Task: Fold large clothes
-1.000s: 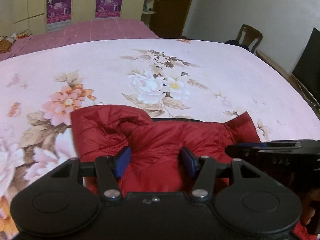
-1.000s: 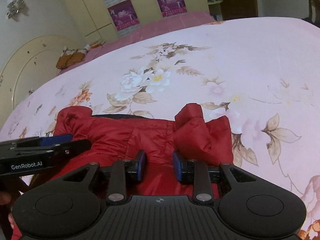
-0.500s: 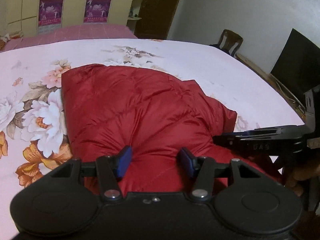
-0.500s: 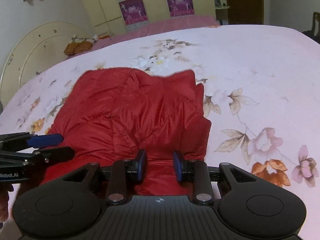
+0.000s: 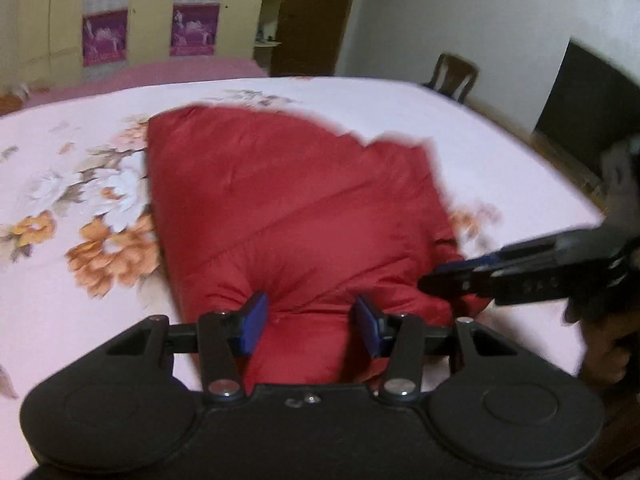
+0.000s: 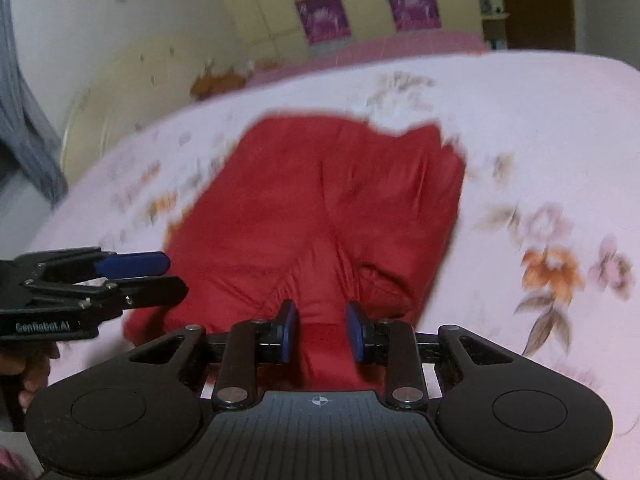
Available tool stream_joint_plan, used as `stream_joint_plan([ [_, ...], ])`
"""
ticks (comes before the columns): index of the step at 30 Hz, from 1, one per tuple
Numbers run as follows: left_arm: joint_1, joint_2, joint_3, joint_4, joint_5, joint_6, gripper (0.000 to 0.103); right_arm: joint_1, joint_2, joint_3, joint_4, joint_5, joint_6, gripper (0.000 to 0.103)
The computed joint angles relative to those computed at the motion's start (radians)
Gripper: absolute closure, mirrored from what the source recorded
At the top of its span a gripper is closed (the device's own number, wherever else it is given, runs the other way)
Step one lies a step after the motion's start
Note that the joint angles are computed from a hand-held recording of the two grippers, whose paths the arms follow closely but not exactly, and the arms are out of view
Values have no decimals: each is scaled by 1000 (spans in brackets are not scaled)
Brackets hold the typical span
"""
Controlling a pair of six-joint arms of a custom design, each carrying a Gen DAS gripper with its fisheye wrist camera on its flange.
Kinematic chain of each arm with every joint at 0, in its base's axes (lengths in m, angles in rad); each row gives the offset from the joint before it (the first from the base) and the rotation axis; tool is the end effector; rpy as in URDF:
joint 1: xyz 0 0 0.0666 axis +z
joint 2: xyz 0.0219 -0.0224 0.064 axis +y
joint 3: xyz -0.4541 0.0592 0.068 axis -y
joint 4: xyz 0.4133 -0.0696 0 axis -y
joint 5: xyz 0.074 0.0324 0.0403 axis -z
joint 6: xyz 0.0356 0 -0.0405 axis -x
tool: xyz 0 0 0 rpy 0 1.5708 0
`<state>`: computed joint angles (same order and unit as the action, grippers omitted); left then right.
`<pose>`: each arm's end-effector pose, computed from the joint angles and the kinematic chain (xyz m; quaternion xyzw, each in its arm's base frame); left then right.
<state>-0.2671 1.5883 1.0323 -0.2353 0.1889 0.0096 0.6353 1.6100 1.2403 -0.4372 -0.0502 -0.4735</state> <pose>0.5048 -0.1455 0.2877 0.1538 0.9087 -0.1386 0.3626 0.4569 0.3386 0.3531 -0.0843 0.9239 0.2160 0.3045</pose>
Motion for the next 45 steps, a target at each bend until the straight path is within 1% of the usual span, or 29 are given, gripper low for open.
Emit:
stream_joint_plan([
  [1, -3, -2, -5, 1, -17, -6, 56, 6, 10, -3, 8, -1, 8, 74],
  [3, -2, -3, -2, -9, -23, -9, 56, 17, 27, 0, 16, 14, 45, 74],
  [6, 0, -21, 5, -29, -24, 22, 59, 7, 17, 5, 9, -2, 23, 74],
  [9, -4, -48, -18, -22, -26, 29, 59, 4, -35, -36, 45, 18, 28, 74],
  [11, -18, -39, -28, -23, -56, 6, 58, 7, -37, -51, 25, 14, 38, 74],
  [13, -19, -39, -24, -30, -58, 14, 59, 7, -9, -45, -7, 11, 55, 74],
  [14, -17, -44, -17, -35, -57, 25, 60, 3, -7, -40, -10, 7, 54, 74],
  [15, -11, -51, -14, -23, -51, 35, 60, -2, -16, -39, 0, 14, 47, 74],
  [17, 2, -52, -7, 22, -49, 56, 60, -16, -50, -53, 81, 48, 43, 74],
  [18, 8, -39, 9, 33, -51, 64, 60, -25, -57, -56, 119, 71, 45, 74],
  [19, 13, -20, 29, 49, -55, 75, 60, -39, -54, -49, 150, 103, 50, 74],
  [21, 18, 17, 63, 93, -60, 87, 60, -67, -25, -22, 182, 128, 49, 75],
  [22, 18, 39, 87, 92, -65, 93, 60, -85, 0, -4, 203, 131, 48, 90],
  [23, 20, 61, 113, 91, -61, 96, 60, -101, 19, 12, 209, 125, 42, 98],
  [24, 21, 79, 132, 86, -63, 96, 60, -112, 37, 26, 222, 123, 33, 101],
  [25, 22, 99, 154, 67, -64, 89, 60, -121, 52, 35, 241, 119, 36, 101],
  [26, 20, 118, 174, 40, -80, 75, 58, -127, 71, 47, 241, 111, 42, 101],
  [28, 19, 135, 179, 30, -109, 67, 58, -136, 113, 76, 214, 92, 48, 101],
  [31, 17, 133, 166, 25, -149, 72, 58, -144, 150, 62, 226, 57, 29, 101],
  [34, 12, 133, 173, 0, -170, 67, 58, -137, 174, 34, 290, 56, 43, 101],
  [36, 9, 137, 183, -20, -182, 64, 58, -144, 181, 25, 317, 40, 14, 102],
  [37, 9, 135, 188, -33, -184, 76, 58, -150, 181, 27, 313, 25, 2, 101],
  [39, 6, 115, 188, -51, -196, 101, 60, -164, 165, 32, 277, -11, -16, 101],
  [40, 3, 94, 174, -45, -202, 109, 60, -171, 140, 15, 283, -9, -44, 101],
  [41, 4, 70, 153, -24, -188, 114, 58, -175, 113, -5, 302, -6, -68, 101],
  [42, 1, 47, 128, -3, -183, 121, 58, -181, 79, -36, 335, -21, -91, 101],
  [43, -1, 35, 114, 0, -175, 126, 58, -183, 54, -56, 352, -39, -104, 101],
  [44, -5, 32, 108, -11, -168, 123, 57, -182, 38, -70, 358, -61, -102, 101],
  [45, -14, 36, 107, -38, -187, 110, 55, -177, 34, -75, 349, -77, -81, 101],
])
